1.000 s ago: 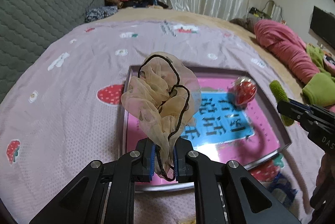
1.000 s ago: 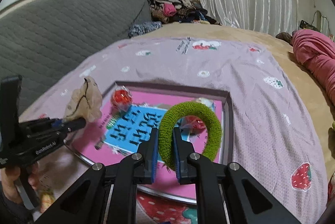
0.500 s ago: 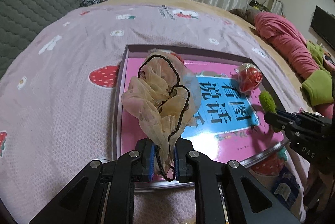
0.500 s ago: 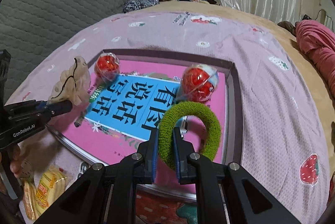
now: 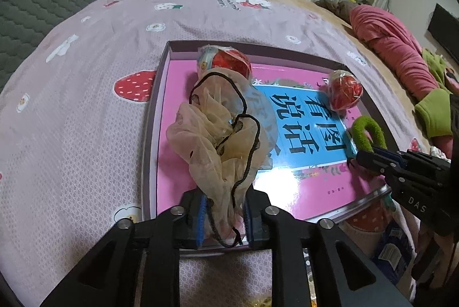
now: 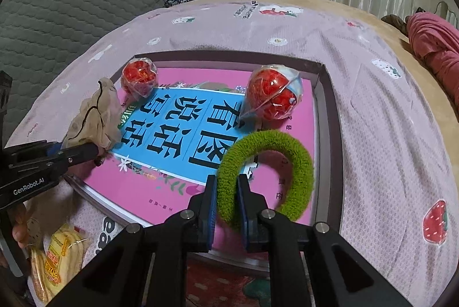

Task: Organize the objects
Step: 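Lower the scrunchie and green ring onto the book in the tray with both tools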

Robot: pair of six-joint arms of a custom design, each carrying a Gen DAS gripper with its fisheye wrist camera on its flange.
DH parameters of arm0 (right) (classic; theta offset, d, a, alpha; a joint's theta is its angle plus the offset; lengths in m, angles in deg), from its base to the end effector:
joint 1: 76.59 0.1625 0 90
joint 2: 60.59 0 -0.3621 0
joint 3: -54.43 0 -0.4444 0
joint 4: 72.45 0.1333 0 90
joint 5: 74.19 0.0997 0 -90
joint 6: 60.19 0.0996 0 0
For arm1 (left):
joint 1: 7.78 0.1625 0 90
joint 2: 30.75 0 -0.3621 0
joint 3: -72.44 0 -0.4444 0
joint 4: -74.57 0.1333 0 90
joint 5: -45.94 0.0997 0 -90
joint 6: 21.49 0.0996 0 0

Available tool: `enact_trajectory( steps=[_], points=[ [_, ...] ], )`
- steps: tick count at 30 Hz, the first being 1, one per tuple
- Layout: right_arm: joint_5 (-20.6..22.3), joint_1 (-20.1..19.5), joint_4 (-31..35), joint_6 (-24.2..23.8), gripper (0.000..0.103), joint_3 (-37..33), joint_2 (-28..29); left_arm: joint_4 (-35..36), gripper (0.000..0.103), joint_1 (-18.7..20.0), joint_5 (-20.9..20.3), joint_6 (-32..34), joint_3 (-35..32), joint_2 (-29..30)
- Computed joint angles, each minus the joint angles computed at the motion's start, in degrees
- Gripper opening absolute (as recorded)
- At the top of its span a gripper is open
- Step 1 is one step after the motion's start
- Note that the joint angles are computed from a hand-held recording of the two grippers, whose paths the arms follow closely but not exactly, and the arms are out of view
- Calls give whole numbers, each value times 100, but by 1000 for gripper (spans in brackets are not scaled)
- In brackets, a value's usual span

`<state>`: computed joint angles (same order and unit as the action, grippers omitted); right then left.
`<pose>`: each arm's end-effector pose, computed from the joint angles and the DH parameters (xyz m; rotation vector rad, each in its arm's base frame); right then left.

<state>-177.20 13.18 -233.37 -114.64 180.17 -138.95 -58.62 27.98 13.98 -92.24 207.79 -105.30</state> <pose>0.1089 -0.5046 0.1410 1.1869 -2.4608 0.3625 -0.1911 -0.4060 0.0432 -0.1317 2.2535 -0.9458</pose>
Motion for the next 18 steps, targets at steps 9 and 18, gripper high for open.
enact_trajectory(
  steps=[9,18],
  points=[
    [-126,-4,137,72,15,-56,43,-4,36,23,-63,51,-12,4],
    [-157,4,87,89,15,-43,65,134,54,47,-74,-12,-61,23]
  ],
)
